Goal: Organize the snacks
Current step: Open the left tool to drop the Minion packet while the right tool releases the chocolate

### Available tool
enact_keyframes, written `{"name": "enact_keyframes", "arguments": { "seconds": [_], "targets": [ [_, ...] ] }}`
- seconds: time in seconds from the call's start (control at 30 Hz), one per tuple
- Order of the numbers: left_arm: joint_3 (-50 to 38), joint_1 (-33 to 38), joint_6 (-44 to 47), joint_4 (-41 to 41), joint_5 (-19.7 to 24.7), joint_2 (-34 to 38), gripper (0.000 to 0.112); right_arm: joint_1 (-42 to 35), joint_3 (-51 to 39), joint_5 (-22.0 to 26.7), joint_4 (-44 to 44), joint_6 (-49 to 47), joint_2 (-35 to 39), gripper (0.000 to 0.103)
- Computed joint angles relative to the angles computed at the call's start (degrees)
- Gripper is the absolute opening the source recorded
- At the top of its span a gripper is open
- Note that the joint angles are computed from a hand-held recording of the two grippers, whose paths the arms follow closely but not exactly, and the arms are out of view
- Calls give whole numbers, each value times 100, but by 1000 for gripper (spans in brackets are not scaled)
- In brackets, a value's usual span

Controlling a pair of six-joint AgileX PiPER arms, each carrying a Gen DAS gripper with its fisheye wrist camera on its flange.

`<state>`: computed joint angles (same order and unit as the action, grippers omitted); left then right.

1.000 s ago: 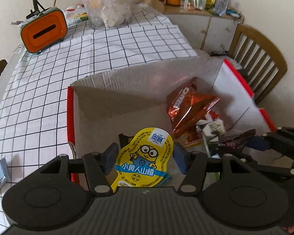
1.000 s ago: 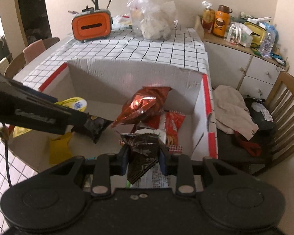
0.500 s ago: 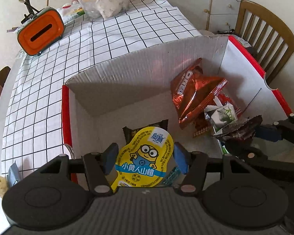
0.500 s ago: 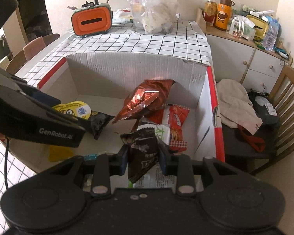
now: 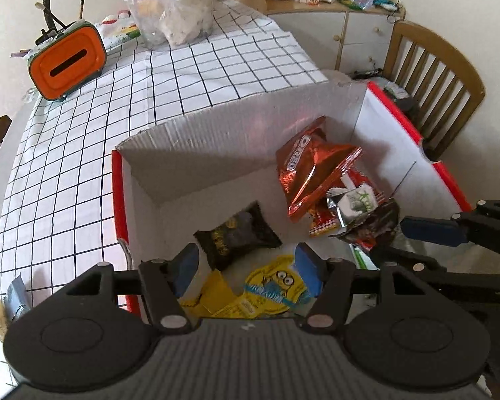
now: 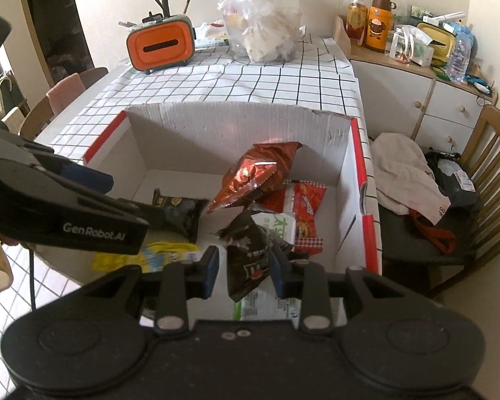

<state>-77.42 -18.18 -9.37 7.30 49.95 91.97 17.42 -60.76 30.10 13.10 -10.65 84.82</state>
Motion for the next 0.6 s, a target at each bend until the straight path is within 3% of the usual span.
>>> {"name": "enact_keyframes", "arguments": {
  "seconds": [0.37,0.6],
  "targets": [
    [673,386,652,-669,-352,-1001,70,321,69,132,-272,426,-610,32],
    [1092,758,1206,-1047,-499,-1654,80,651,80,156,-611,1069,-854,33]
  ]
}}
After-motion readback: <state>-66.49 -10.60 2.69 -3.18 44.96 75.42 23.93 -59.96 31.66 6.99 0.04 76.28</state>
